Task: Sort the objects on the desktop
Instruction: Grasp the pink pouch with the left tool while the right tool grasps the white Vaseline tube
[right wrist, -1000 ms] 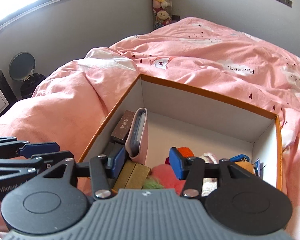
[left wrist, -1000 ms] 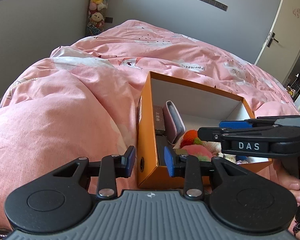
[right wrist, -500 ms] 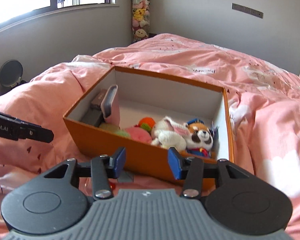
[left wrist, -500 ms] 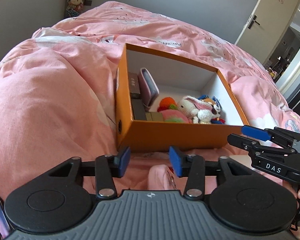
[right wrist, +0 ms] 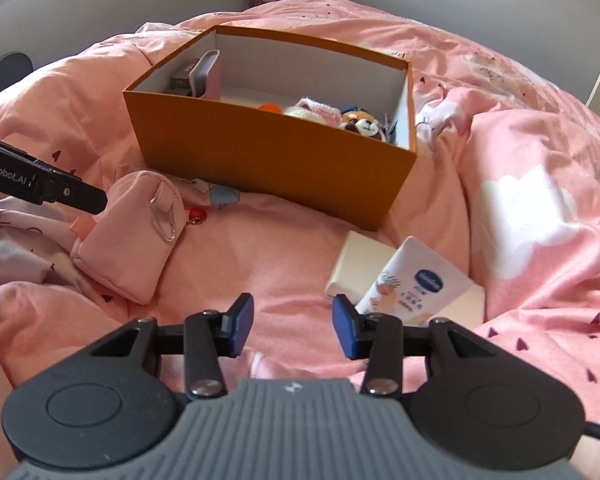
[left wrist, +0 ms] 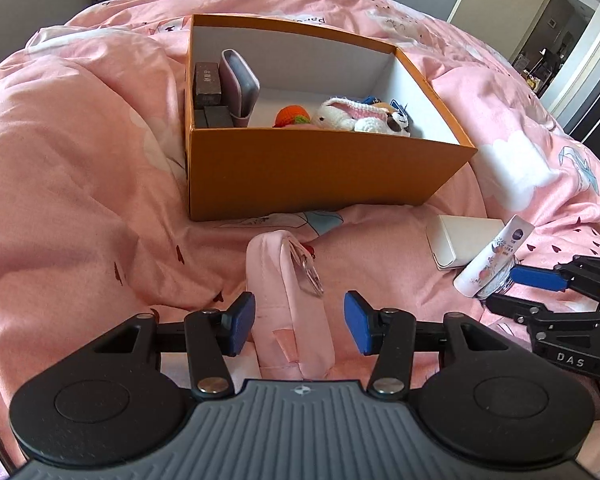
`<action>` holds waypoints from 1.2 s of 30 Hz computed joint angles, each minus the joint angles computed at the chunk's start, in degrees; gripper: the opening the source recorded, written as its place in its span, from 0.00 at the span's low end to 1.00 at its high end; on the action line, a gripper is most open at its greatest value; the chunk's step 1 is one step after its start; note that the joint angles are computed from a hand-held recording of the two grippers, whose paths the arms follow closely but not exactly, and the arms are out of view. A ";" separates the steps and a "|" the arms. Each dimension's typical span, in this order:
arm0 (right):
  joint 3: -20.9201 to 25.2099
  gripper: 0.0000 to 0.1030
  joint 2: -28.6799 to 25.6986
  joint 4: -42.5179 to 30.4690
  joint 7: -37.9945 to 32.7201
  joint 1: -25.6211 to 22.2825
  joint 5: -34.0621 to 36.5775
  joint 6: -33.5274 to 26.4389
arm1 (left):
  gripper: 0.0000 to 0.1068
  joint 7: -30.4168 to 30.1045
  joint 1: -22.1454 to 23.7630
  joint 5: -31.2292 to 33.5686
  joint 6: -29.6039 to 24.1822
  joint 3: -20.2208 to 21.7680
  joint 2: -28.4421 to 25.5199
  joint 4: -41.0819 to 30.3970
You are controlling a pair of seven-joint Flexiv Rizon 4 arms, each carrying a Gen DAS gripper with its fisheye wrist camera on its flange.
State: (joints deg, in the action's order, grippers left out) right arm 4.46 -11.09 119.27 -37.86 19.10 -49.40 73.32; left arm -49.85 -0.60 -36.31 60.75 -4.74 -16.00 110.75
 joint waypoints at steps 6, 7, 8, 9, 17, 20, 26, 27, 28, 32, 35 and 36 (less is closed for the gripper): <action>-0.65 0.52 1.11 -0.36 -4.06 -1.92 -4.29 -8.34 | 0.54 -3.59 -0.40 4.04 -0.35 1.01 -0.52 -1.40; -0.56 0.52 1.03 -0.48 -5.40 -2.38 -4.10 -8.80 | 0.54 -3.63 -0.38 4.21 -0.25 0.90 -0.49 -1.41; -0.17 0.52 0.92 -0.63 -8.81 -3.13 -2.54 -8.61 | 0.54 -3.46 -0.38 4.34 -0.12 0.73 -0.45 -1.46; 0.42 0.52 0.76 -0.96 -13.48 -3.86 0.00 -8.59 | 0.54 -3.14 -0.36 4.41 -0.08 0.55 -0.42 -1.53; 4.03 0.49 -1.73 -6.82 -49.43 -7.23 21.67 -13.20 | 0.54 -1.36 -1.22 5.07 0.10 -0.41 -1.09 -2.73; 3.68 0.49 -2.38 -8.03 -56.27 -6.84 23.83 -11.56 | 0.54 -2.28 -1.66 6.48 -0.32 -0.12 -1.52 -3.34; 4.99 0.49 -5.20 -13.85 -66.79 -6.51 32.09 -14.42 | 0.54 -3.82 -1.85 8.38 -0.72 0.31 -1.84 -3.88; 4.92 0.48 -5.48 -14.24 -67.47 -6.25 32.69 -14.80 | 0.54 -4.01 -1.83 8.61 -0.75 0.36 -1.84 -3.87; 4.73 0.46 -5.62 -14.37 -67.67 -5.91 32.90 -15.00 | 0.54 -4.36 -1.85 8.99 -0.84 0.49 -1.87 -3.92; 4.22 0.29 -5.22 -13.39 -67.27 -5.00 33.27 -14.28 | 0.54 -5.66 -1.75 10.24 -1.36 0.86 -2.12 -4.20; 5.08 0.19 -4.47 -13.26 -68.37 -5.19 35.62 -14.52 | 0.54 -5.98 -1.49 10.37 -1.64 0.73 -2.31 -4.38; 5.46 0.14 -4.15 -13.42 -68.87 -5.23 36.66 -14.83 | 0.54 -5.86 -1.39 10.27 -1.64 0.64 -2.30 -4.35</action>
